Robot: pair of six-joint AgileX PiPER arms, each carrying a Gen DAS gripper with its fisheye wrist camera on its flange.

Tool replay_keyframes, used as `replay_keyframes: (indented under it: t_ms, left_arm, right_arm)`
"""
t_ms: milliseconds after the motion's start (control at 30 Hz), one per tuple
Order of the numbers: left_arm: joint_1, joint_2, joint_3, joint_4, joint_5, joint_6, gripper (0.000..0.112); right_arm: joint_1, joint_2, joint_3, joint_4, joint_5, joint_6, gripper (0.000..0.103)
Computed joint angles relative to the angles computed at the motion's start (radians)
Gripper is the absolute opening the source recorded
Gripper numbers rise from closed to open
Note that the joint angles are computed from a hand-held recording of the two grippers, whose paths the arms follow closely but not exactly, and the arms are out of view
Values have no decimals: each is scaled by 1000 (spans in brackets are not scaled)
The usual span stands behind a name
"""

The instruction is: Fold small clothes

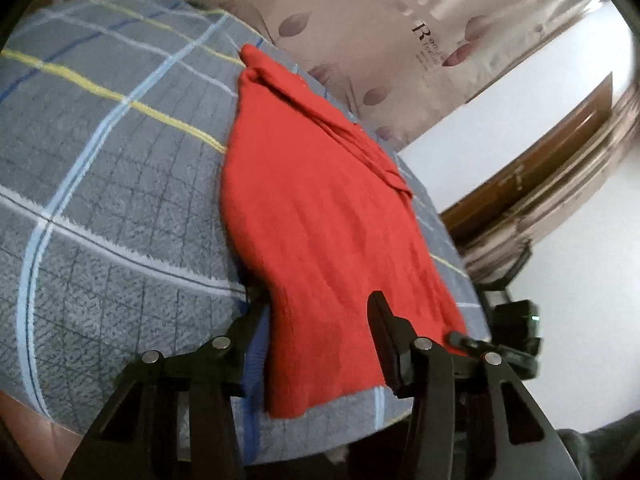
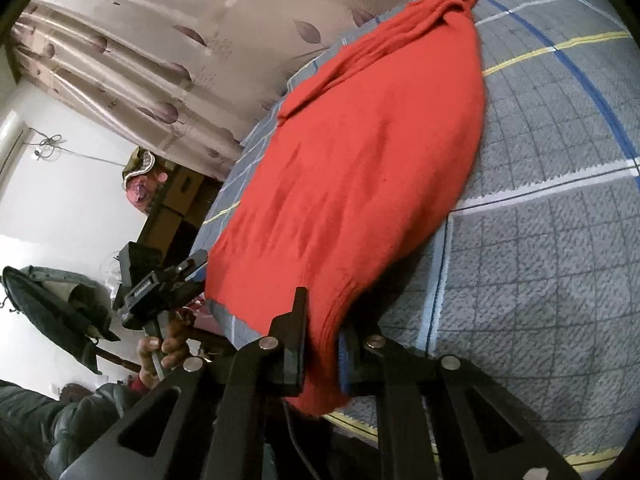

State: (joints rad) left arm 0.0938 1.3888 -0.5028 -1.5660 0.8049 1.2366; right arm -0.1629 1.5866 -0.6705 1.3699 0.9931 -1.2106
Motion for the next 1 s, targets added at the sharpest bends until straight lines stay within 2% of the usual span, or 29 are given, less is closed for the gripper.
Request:
replay_keyframes:
  t_ms: [133,267,333,433,467,533,567,600,667,800,900,1000]
  left_arm:
    - [28,42,-34,51,67,-31,52]
    - [29,82,-82,67,125,-80,74]
    - [-1,71,-101,83,99,-113,81]
    - [-85,29,-111,102,-7,-133,83]
    - [-118,11,-108,104,-55,-132,82]
    - [-171,-16,-96,100,-133,-112,56]
    - [-204,-20,-101,133,-182,-132,26]
    - [-225,-13,-108,165,-214,-163,11]
    - [-213,1,-94,126,-205,-135,11]
    - [-113,25,-73,57,-77,-63,11]
    - [-58,50,-88,89,-5,-74,11]
    - [-54,65,-110,149,-15,-138,16]
  right_arm:
    - [-35,48,-3,18,63,-5,16]
    - [-63,86,-2,43,124,-32,27]
    - [-66,97,-6,50,134,-27,27]
    - [-57,114,-23,54,138,-12,27]
    - [-51,113,-27,54,133,-6,25]
    - [-30,90,-25,44,90,6,21]
    - [-23,80,-20,38,78,8,16]
    - [-19,71,-13,33,67,7,14]
    - [-7,53,-13,24,50,14,13]
    - [-8,17,0,22,53,11,12]
    - [-20,-1,9,14,54,10,12]
    - [7,2,-2,-8,10,40,12]
